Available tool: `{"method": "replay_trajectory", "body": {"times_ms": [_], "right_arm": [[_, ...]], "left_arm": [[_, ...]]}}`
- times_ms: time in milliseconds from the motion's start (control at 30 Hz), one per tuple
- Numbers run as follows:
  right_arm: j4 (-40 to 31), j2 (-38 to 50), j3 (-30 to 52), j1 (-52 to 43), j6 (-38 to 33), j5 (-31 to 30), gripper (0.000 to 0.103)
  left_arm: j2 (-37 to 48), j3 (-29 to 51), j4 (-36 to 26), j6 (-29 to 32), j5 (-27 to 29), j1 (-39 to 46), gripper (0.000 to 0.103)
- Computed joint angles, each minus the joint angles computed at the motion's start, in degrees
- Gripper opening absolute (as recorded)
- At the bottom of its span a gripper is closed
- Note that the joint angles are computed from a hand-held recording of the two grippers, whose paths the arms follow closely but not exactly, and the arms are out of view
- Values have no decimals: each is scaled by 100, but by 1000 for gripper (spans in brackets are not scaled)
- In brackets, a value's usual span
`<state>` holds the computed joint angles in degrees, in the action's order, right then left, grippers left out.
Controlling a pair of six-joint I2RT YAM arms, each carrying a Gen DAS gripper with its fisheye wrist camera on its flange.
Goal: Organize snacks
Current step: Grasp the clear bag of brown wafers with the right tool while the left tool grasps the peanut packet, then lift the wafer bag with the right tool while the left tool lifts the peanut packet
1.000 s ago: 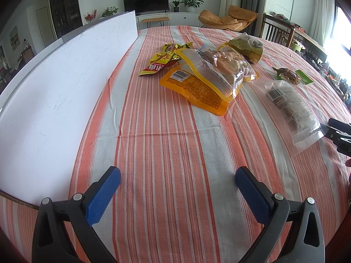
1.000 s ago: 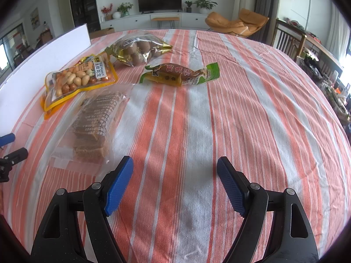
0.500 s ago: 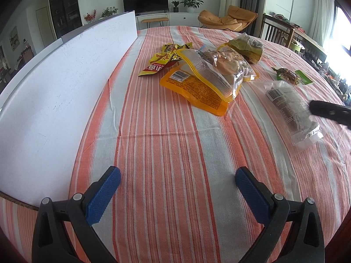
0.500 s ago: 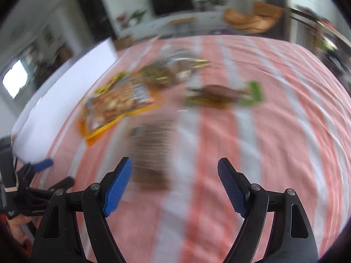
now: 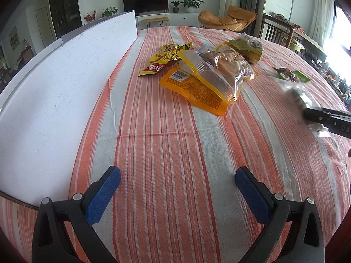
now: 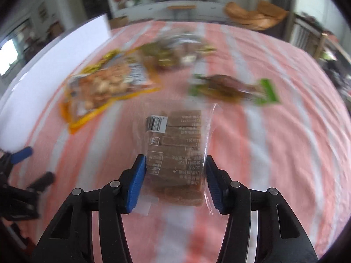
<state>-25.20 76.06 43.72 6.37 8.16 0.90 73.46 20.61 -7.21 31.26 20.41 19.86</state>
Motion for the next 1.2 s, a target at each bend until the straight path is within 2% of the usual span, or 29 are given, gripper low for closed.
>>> {"method": "replay_trajectory", "body": {"times_ms": [100,167,300,367,467,600,767,800,867,900,1000,1067,1200], "right_arm": [[480,-549,-630,-492,-76,-261,61],[758,-741,-934,-666,-53,-419,68],[835,-664,-903,-630,-3,-394,69],[834,-643,-895,-704,-79,-465,72],[905,-557,-891,-733,-123,-511,73],[870,-590,-894,-712,-124,-480,73],[807,-629,-898,-645,-156,-380,75],[806,-620,-892,-639,-161,-367,75],[805,-621,-893,-649,-168,-374,75],[808,-620,-893,-643,-161,-376,75],[811,-620,-894,-638,-156,-376,75],[806,-621,-892,-638,-161,-370,75],[821,-611,-892,-642,-155,-390,75]], "left_arm": [[7,11,14,-32,-27,-28,103],[15,8,44,-68,-54,-68,103],[41,29,26,-38,-46,-78,103],[202,265,-306,222,-39,-176,103],[532,996,-1167,507,-409,-855,103],[327,1425,-876,320,-1156,-1988,103],[1665,2716,-771,44,-1892,-3126,102],[2014,2974,-725,5,-2080,-3307,100],[2463,3315,-802,-34,-2308,-3499,85],[2688,3512,-959,-84,-2410,-3564,63],[2674,3411,-866,-316,-2478,-3608,59],[2378,3165,-1114,-641,-2394,-3482,58],[1176,2077,-1855,-1025,-1532,-2679,59]]}}
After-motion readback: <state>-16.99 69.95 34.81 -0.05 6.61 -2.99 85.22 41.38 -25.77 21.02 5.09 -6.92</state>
